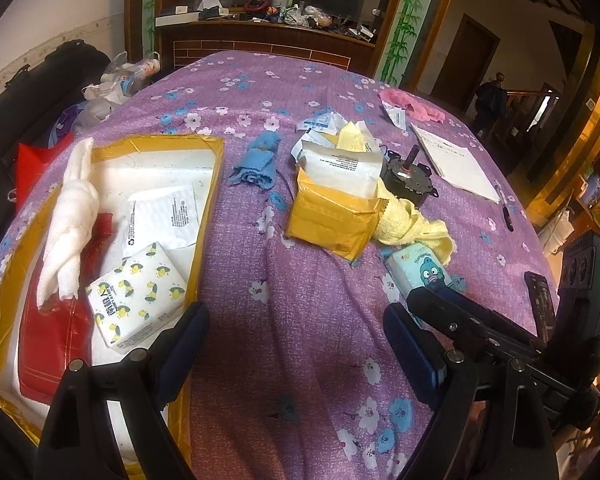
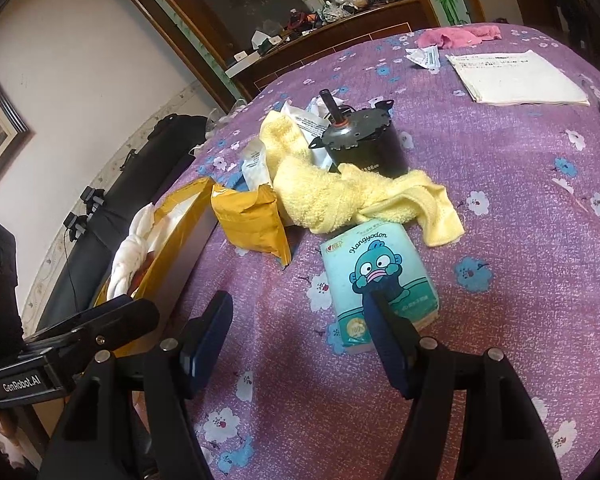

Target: Organize soft objects

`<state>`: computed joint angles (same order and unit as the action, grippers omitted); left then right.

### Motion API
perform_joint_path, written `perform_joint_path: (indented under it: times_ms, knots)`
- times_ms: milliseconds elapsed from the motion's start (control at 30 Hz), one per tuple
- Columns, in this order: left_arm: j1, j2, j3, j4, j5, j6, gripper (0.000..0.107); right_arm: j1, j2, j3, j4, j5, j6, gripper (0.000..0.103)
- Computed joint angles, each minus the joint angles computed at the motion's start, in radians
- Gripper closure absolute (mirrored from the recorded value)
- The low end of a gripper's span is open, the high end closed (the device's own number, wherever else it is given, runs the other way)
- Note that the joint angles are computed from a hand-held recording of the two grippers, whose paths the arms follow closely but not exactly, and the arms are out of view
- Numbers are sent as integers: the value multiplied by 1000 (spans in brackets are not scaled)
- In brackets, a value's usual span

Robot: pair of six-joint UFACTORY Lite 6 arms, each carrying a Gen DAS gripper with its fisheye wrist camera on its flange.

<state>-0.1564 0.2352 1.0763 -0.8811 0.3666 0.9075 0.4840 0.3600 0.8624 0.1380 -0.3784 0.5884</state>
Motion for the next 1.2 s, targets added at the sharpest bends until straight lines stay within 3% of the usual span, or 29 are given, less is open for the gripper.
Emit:
perform_joint_path:
  times_ms: [1200]
  knots:
    - [-11,-7,-19,1,-12,-1,16,-12,-30,-56,-65,-65,76,34]
